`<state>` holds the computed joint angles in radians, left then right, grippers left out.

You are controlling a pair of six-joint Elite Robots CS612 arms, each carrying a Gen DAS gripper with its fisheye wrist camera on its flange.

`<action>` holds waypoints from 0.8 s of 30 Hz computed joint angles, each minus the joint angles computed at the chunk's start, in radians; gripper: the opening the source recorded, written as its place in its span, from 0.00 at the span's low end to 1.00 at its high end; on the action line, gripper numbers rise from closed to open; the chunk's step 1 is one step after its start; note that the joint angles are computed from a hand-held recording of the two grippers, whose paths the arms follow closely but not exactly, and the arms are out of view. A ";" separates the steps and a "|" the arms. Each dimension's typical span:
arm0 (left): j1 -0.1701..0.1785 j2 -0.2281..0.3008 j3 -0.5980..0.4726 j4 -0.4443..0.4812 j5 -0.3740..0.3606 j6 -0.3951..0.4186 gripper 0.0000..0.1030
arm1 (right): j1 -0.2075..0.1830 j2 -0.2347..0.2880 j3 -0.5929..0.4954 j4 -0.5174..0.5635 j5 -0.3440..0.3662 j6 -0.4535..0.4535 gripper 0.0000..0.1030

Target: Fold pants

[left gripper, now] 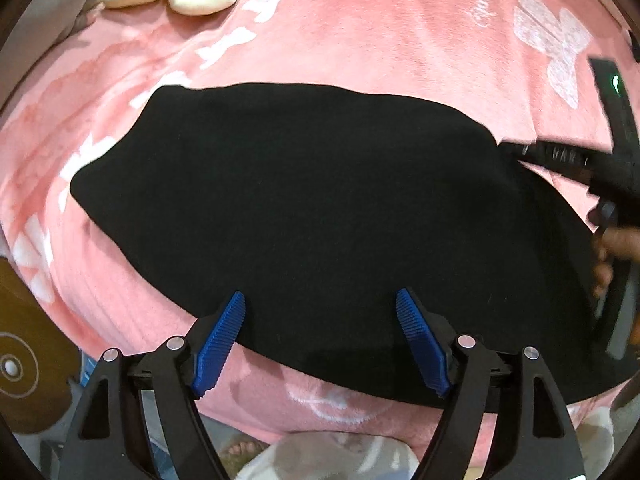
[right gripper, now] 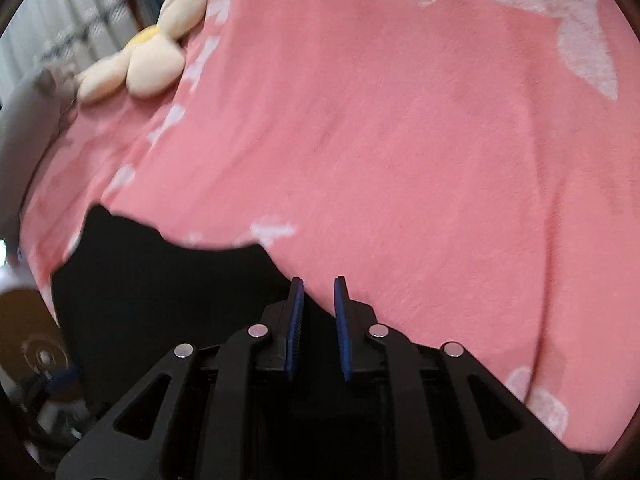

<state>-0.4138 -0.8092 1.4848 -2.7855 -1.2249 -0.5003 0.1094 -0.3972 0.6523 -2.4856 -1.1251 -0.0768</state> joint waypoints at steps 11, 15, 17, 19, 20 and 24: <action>-0.012 -0.004 -0.009 0.011 -0.003 0.003 0.73 | -0.008 -0.117 0.253 -0.213 -0.003 0.030 0.17; -0.022 -0.009 -0.003 0.001 0.015 0.003 0.73 | -0.023 -0.167 0.360 -0.185 -0.032 -0.015 0.16; -0.033 -0.013 -0.001 0.010 0.027 -0.004 0.73 | -0.046 -0.202 0.439 -0.213 -0.049 -0.005 0.16; -0.041 -0.016 0.000 0.015 0.035 0.002 0.73 | -0.076 -0.250 0.532 -0.305 -0.040 0.044 0.16; -0.048 -0.018 0.002 0.017 0.046 0.009 0.73 | -0.091 -0.276 0.581 -0.350 -0.050 0.061 0.16; -0.075 -0.020 0.000 0.027 0.092 0.040 0.73 | -0.156 -0.365 0.757 -0.491 -0.150 0.132 0.17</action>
<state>-0.4889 -0.8290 1.4847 -2.7589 -1.1328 -0.4602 -0.0467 -0.7620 1.4095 -2.9768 -1.2747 0.0554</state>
